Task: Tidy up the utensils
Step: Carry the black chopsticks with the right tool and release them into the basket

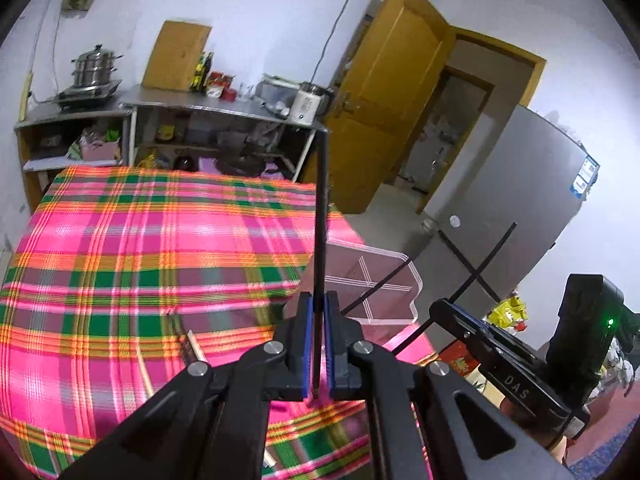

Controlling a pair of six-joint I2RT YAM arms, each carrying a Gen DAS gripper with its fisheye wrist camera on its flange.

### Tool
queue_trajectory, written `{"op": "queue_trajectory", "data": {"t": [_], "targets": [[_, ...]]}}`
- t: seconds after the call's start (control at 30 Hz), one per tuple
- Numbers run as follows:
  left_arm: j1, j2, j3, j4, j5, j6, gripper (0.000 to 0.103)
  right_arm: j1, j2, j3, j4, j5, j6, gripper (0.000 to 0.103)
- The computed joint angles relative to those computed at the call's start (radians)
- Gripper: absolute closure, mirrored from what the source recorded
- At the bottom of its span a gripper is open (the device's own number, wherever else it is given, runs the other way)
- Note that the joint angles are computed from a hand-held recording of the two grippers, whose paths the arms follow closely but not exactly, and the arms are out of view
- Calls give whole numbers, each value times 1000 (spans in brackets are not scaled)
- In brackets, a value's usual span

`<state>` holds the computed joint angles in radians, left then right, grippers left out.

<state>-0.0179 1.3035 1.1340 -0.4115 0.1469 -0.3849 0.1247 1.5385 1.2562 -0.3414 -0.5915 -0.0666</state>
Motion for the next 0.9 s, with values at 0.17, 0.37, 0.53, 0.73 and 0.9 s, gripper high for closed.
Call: {"op": "queue_trajectory", "data": {"t": [0.17,0.37,0.53,0.73,0.9], "targets": [[-10,74,137,-7,8,-10,97,-34,36,91,20,-3,59,98],[-19,180,262,10,-5,-7,97,-50,91,170,64,11,127,98],[-17,267,298,43,-5,-13,97,-38,144,183,110,38,146,98],[-13,337,270,85,9,-30,97,-17,198,149,146,67,136,98],[-15,362,238,108,15,-32,97,-8,226,123,148,77,119,98]]}}
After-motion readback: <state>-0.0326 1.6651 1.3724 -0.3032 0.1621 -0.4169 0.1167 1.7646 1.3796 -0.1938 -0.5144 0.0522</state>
